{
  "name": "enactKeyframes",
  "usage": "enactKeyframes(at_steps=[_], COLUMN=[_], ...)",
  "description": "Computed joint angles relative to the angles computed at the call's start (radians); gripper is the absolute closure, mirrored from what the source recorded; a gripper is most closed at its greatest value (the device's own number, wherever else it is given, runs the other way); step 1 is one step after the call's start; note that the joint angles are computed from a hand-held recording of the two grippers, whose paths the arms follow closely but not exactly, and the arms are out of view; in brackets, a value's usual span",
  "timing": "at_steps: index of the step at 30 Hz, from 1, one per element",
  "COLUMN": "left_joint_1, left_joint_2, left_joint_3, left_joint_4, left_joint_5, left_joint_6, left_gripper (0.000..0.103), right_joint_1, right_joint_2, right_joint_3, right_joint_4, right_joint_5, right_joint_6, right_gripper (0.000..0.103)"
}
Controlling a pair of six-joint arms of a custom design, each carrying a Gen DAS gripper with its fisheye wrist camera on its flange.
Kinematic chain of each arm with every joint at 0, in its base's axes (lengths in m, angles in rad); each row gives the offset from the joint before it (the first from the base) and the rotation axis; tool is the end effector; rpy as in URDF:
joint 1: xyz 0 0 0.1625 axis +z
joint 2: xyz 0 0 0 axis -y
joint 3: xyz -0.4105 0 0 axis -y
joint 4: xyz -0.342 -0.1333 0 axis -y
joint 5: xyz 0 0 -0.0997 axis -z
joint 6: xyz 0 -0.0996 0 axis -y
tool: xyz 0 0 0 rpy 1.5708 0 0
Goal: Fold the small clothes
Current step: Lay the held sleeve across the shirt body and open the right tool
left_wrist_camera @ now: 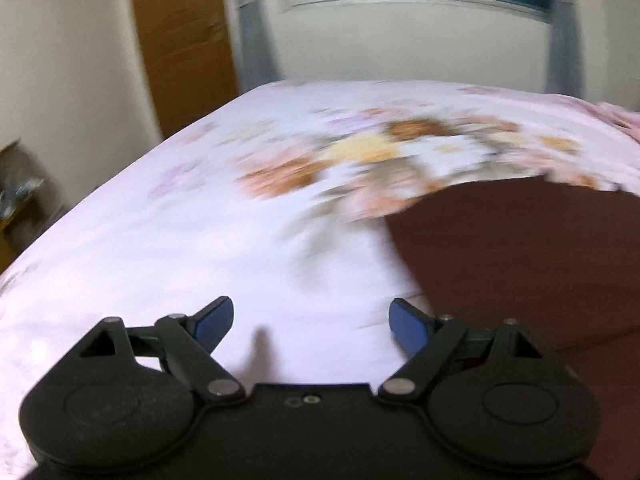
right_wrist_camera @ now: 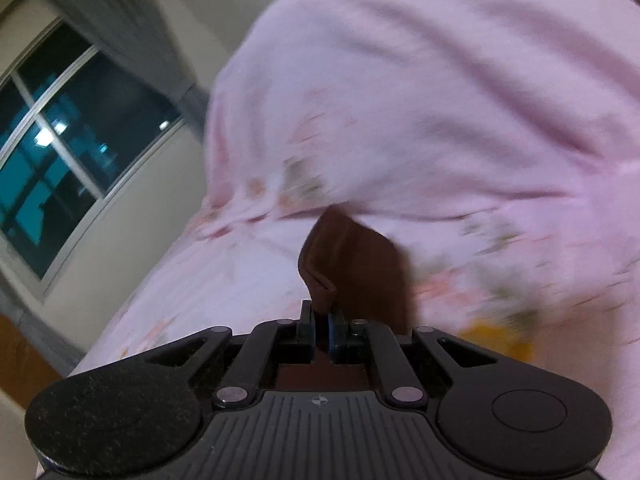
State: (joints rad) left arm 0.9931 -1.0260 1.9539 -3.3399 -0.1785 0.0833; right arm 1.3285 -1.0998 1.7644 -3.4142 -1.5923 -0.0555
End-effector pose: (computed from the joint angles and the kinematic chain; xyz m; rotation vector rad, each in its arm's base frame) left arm -0.0779 -0.5430 0.3024 -0.0494 1.8150 -1.0854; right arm -0.0132 -0.6000 0.3715 -0.2480 -2.4573 1.6293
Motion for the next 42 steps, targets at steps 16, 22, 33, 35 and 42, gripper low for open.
enactKeyframes(at_steps=[16,22,33,35,42], left_joint_1=[0.099,0.113,0.128,0.129,0.126], left_joint_2=[-0.336,-0.374,-0.373,-0.372,-0.365], left_joint_3=[0.195,0.255,0.27,0.271,0.275], left_joint_4=[0.237,0.107,0.021,0.014,-0.006], left_joint_5=[-0.123,-0.176,-0.221,-0.222,-0.215], left_joint_6=[-0.096,-0.024,0.023,0.028,0.04], left_gripper=[0.016,0.015,0.015,0.015,0.015], right_joint_1=[0.428,0.542,0.602,0.597,0.592], right_joint_2=[0.474,0.627,0.756,0.767,0.762], right_joint_3=[-0.377,-0.509,-0.509,-0.508,-0.482], right_joint_4=[0.171,0.264,0.309,0.31,0.334], right_joint_5=[0.033,0.064,0.059,0.062,0.051], right_joint_6=[-0.045,-0.091,-0.202,-0.21,-0.203], right_gripper=[0.097,0.097,0.097,0.097,0.097])
